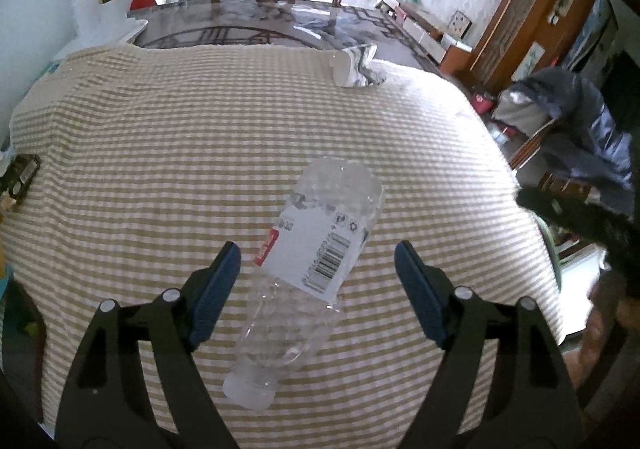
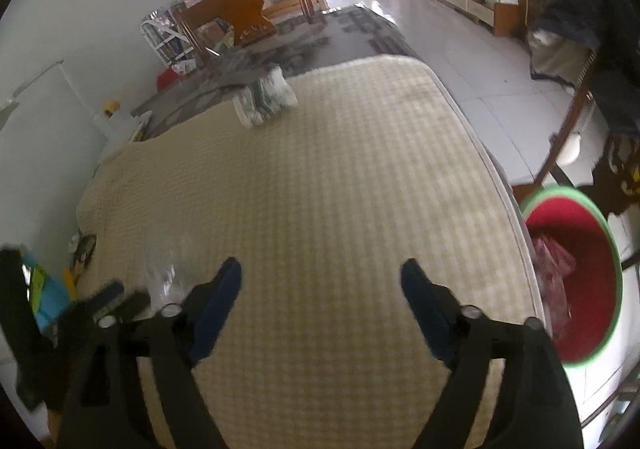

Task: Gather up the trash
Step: 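Grasp the white patterned paper cup with the right gripper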

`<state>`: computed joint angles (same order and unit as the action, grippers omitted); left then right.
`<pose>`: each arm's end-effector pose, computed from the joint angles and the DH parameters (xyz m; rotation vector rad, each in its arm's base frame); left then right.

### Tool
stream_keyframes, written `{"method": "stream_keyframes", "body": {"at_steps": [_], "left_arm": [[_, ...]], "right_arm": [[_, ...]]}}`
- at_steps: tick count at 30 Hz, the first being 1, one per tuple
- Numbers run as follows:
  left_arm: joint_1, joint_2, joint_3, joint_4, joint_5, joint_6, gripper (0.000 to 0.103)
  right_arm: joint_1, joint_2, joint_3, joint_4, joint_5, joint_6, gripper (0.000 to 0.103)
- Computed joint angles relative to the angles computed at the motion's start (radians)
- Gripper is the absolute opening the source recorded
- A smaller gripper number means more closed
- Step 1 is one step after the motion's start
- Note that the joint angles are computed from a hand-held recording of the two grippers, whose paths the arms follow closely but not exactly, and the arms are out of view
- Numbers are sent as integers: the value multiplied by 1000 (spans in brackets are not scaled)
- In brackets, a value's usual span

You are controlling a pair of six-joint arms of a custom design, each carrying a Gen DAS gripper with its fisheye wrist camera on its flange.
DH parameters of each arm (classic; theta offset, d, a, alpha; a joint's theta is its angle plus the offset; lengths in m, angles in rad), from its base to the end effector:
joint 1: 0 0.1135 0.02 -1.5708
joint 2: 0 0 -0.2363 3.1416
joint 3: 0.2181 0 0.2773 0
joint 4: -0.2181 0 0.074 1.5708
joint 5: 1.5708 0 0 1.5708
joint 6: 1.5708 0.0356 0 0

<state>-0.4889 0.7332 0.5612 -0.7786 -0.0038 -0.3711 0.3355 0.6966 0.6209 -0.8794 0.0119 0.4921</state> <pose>0.1635 -0.0868 0.1952 0.1489 2.5514 -0.3370 0.1668 0.0577 0.2150 0.2047 2.5473 0.3128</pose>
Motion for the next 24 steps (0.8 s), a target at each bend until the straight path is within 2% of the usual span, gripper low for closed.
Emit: {"method": "stream_keyframes", "body": {"at_steps": [5, 7, 9, 12, 17, 24], "left_arm": [[53, -4, 2, 5, 65, 0, 77], [60, -5, 4, 4, 80, -5, 77], [70, 3, 6, 3, 99, -2, 77], [108, 24, 8, 4, 144, 8, 77], [185, 53, 7, 19, 222, 9, 77], [223, 65, -1, 27, 269, 0, 77]], "right_arm": [[33, 358, 177, 177, 20, -6, 82], [40, 545, 301, 233, 50, -3, 84], [49, 691, 410, 253, 101, -6, 88], [55, 901, 582, 247, 171, -23, 89], [37, 1123, 761, 239, 192, 35, 89], [31, 1309, 936, 198, 222, 64, 89]]}}
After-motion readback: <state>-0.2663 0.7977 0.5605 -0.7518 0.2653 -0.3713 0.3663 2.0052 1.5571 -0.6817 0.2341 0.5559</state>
